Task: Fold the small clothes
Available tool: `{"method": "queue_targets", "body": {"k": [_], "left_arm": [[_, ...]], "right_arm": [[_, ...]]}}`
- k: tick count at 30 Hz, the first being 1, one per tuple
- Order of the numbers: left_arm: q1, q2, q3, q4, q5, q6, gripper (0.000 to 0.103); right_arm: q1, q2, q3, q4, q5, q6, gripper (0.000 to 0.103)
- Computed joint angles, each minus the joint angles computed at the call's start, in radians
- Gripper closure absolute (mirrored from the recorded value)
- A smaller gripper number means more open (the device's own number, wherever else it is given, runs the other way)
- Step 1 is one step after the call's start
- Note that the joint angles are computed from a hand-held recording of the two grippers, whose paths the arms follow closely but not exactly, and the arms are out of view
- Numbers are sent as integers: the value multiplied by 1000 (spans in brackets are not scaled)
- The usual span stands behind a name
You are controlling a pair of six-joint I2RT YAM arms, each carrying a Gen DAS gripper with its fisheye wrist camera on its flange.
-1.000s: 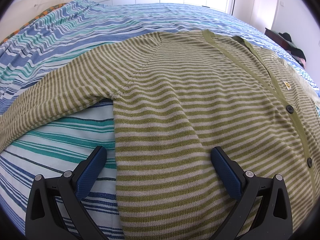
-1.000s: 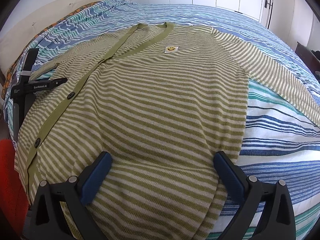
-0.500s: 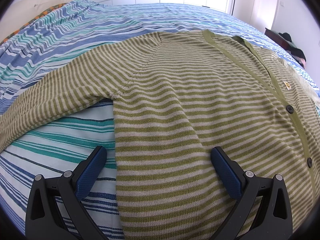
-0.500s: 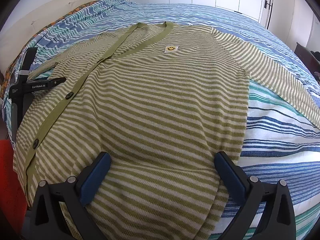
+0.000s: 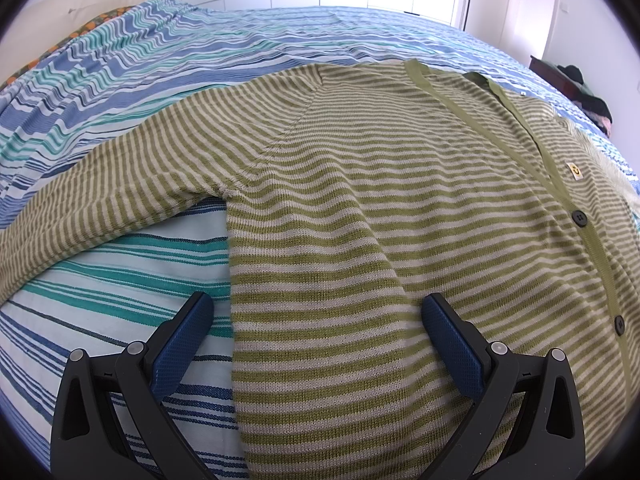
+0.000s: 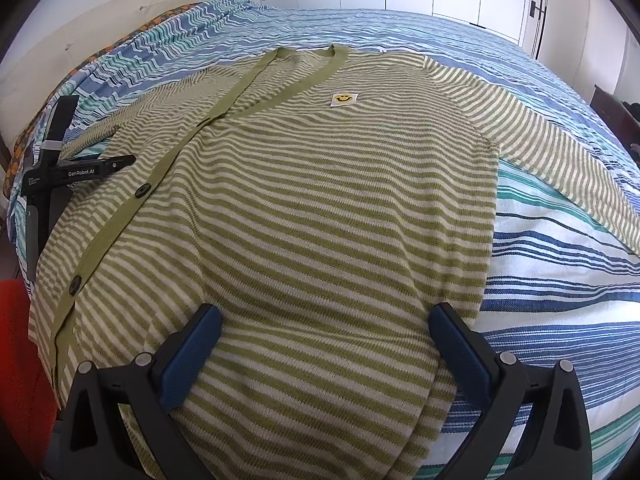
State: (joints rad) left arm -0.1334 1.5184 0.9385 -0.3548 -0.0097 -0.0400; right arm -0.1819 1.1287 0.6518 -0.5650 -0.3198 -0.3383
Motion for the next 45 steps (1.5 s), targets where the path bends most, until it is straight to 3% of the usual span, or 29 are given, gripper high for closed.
{"method": "queue_targets", "body": {"k": [26,28,32,35,38,42,45], "left_arm": [[0,0,0,0,0,0,0],[0,0,0,0,0,0,0],[-2,2,4,-2,-7,2,0],[0,1,3,-1,-4,3,0],[-5,12,8,1,-14,2,0],[15,17,12,5,26,-2,0],[36,28,29,-14,69,0,0]], "right_arm": [[-27,-10,7,-19,-34,-17,1],[-85,-21,56,-99,-90,-35,6],[-386,-34,200,-238,-341,-37,9],[-639,87,341,-276,-459,-24,9],[-840,317,509,-272,-512,69,9],[-1008,639,781,-246,-566,287,9],[-1066,858,1003,-306,-549,402,13]]}}
